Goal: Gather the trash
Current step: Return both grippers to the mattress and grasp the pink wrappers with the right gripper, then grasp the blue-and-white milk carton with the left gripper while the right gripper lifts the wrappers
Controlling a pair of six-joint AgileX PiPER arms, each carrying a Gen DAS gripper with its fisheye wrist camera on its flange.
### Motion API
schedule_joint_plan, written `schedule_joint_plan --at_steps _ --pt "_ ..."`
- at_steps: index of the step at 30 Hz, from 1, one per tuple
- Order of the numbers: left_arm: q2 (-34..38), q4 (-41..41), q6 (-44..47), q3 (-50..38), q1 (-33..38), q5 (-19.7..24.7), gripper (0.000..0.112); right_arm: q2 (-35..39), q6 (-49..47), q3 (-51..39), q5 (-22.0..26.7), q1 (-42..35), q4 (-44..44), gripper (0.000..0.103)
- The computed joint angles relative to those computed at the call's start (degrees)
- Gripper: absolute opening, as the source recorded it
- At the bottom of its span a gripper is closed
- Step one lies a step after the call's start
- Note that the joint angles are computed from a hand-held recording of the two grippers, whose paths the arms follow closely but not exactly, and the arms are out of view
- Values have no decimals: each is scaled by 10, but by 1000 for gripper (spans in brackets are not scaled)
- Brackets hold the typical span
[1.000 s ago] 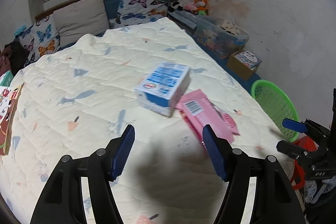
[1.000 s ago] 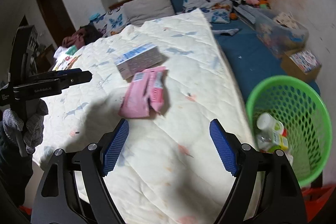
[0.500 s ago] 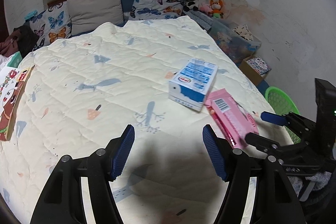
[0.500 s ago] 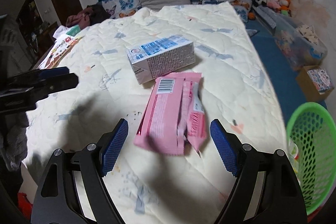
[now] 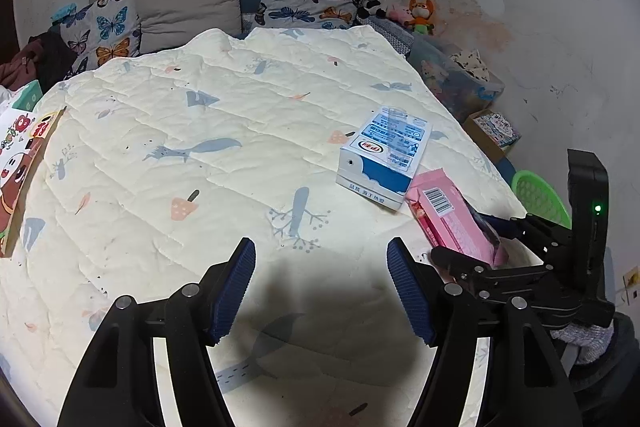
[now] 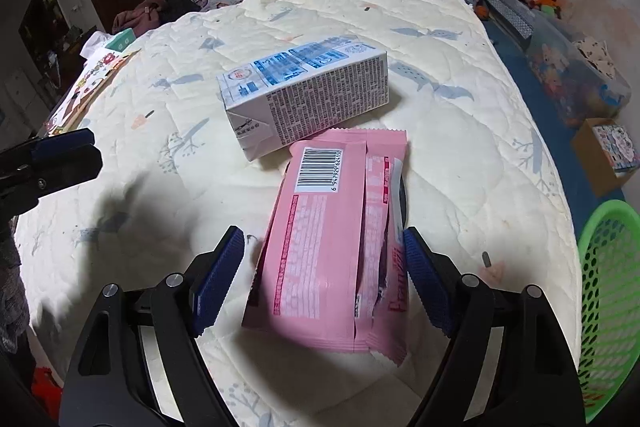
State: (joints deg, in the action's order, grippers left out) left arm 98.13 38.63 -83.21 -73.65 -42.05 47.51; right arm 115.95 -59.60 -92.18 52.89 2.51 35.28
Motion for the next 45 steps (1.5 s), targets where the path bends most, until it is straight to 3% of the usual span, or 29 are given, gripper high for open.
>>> schedule_joint_plan --at_steps 20,29,35,45 --pt "77 -38 122 -115 18 21 77 -8 -39 0 41 -41 18 56" --pt "141 -65 211 -203 35 40 83 -27 -75 12 78 -96 48 55" --pt "208 -80 281 -297 49 77 85 -33 -84 7 92 -133 56 55" --pt "283 -134 364 -401 86 84 85 -32 -88 -16 123 -187 74 56"
